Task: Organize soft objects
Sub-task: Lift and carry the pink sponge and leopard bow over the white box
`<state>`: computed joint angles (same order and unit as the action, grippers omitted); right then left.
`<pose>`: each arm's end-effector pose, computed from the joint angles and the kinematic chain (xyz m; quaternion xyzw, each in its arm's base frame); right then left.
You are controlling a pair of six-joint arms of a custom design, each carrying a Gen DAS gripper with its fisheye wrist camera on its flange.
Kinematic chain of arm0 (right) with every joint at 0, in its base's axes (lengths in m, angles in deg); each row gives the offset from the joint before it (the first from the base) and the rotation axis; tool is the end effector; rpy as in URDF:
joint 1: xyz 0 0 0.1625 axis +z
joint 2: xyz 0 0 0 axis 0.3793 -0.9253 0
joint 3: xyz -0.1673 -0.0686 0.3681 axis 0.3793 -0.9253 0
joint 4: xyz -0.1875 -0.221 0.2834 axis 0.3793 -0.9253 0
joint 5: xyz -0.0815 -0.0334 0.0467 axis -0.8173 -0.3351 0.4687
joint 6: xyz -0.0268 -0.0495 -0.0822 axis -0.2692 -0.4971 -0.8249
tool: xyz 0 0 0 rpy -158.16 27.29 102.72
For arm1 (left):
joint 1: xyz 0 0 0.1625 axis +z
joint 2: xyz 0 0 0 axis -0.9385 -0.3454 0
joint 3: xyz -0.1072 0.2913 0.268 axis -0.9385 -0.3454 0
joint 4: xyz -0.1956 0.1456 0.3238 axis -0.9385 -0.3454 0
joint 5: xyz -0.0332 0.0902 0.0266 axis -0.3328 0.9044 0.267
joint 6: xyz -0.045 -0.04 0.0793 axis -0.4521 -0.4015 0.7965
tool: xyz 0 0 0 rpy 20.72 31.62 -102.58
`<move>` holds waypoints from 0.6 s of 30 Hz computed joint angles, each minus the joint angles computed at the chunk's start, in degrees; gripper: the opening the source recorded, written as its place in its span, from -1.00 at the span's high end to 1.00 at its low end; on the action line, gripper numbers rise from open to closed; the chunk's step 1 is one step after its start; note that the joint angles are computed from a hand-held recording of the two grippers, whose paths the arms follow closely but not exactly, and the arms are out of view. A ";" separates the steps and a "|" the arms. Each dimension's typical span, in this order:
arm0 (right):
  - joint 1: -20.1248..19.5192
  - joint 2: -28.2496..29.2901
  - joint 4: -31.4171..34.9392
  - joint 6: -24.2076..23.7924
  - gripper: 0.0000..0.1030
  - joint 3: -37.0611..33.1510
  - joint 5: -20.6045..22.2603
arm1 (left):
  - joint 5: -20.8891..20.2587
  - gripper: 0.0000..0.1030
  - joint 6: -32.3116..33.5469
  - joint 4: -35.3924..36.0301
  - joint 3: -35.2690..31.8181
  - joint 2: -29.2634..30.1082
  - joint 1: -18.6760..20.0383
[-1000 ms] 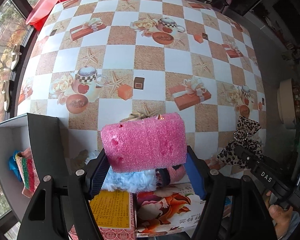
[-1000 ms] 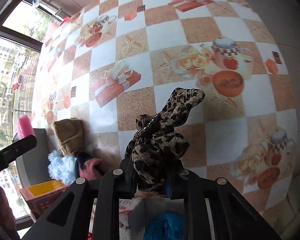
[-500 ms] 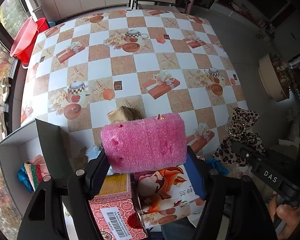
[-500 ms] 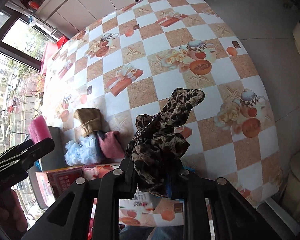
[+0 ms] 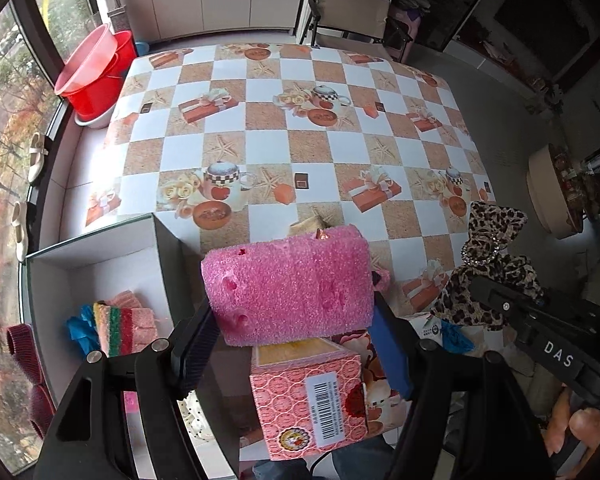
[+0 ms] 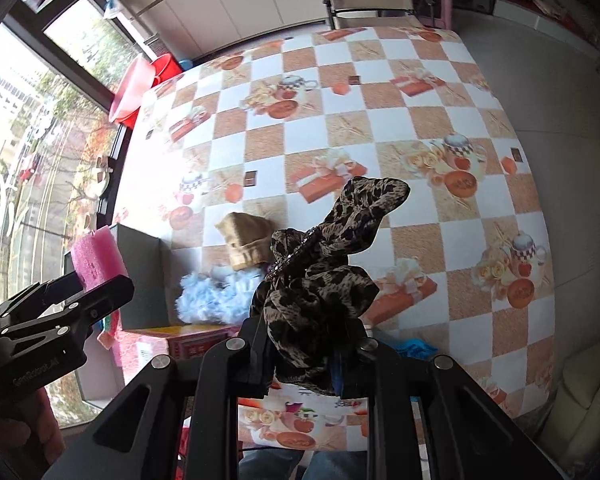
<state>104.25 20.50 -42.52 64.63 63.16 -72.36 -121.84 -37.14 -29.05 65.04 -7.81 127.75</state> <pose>0.4561 -0.5223 0.1362 -0.3208 -0.8372 0.3249 0.3011 -0.2408 -0.7119 0.3630 0.4392 0.8678 0.0840 0.2168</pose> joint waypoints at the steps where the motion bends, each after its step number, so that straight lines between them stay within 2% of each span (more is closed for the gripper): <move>1: 0.03 0.75 0.27 -0.82 0.57 -1.20 0.04 | 0.28 -0.44 0.13 -0.03 -0.55 0.04 0.28; 11: 0.00 9.99 2.89 -11.20 0.57 -15.84 1.37 | 2.90 -0.44 -1.87 2.92 -9.18 2.13 4.11; 18: -0.22 18.73 6.90 -18.77 0.57 -30.05 2.75 | 5.76 -0.44 -2.96 5.17 -16.52 4.93 6.79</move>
